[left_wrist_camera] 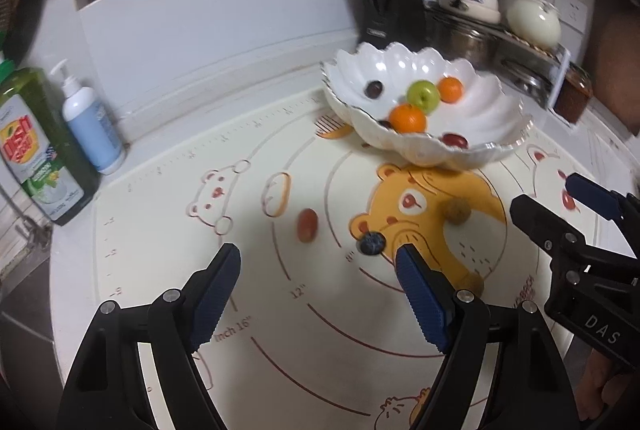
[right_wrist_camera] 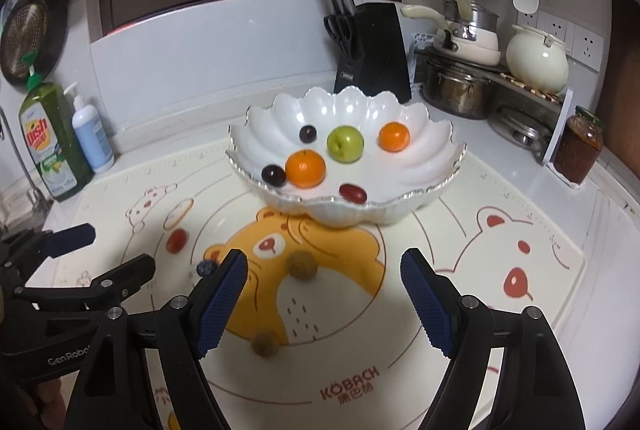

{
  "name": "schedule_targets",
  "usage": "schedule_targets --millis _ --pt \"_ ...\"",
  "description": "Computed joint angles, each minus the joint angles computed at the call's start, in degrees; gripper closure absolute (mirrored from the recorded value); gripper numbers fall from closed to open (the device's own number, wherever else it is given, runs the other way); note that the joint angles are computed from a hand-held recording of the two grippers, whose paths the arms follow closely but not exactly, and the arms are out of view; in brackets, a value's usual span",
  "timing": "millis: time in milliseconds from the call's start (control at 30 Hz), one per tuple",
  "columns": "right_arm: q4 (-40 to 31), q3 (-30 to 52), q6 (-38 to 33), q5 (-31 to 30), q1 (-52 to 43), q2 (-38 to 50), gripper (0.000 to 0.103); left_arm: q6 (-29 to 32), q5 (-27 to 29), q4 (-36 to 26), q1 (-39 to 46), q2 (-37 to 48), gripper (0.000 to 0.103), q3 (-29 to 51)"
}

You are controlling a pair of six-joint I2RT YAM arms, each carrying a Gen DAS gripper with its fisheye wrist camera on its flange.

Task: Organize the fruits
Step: 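Move both tools back over the remaining fruits on the mat, then grasp the brown round fruit with the right gripper while the left gripper grasps a blueberry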

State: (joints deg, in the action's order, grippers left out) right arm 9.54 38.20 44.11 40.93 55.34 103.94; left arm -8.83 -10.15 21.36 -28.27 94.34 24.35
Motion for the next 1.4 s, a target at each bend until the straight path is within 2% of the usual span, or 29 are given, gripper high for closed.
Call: schedule_targets --millis 700,833,1100,1267,1400 --pt "-3.8 1.8 13.5 -3.0 3.3 8.1 0.024 11.2 6.3 4.1 0.9 12.2 0.028 5.8" --pt "-5.5 3.7 14.8 -3.0 4.2 9.5 0.025 13.0 7.7 3.5 1.8 13.3 0.032 7.2" --pt "-5.5 6.3 15.3 -5.3 4.1 12.6 0.035 15.5 10.7 2.2 2.8 16.1 0.035 10.0" --pt "-4.7 7.3 14.8 -6.8 3.2 14.2 0.044 15.6 13.2 0.9 3.7 18.8 0.045 12.3" --pt "-3.5 7.1 14.3 -7.1 2.7 14.6 0.045 15.6 15.3 0.8 3.8 20.7 0.054 13.8"
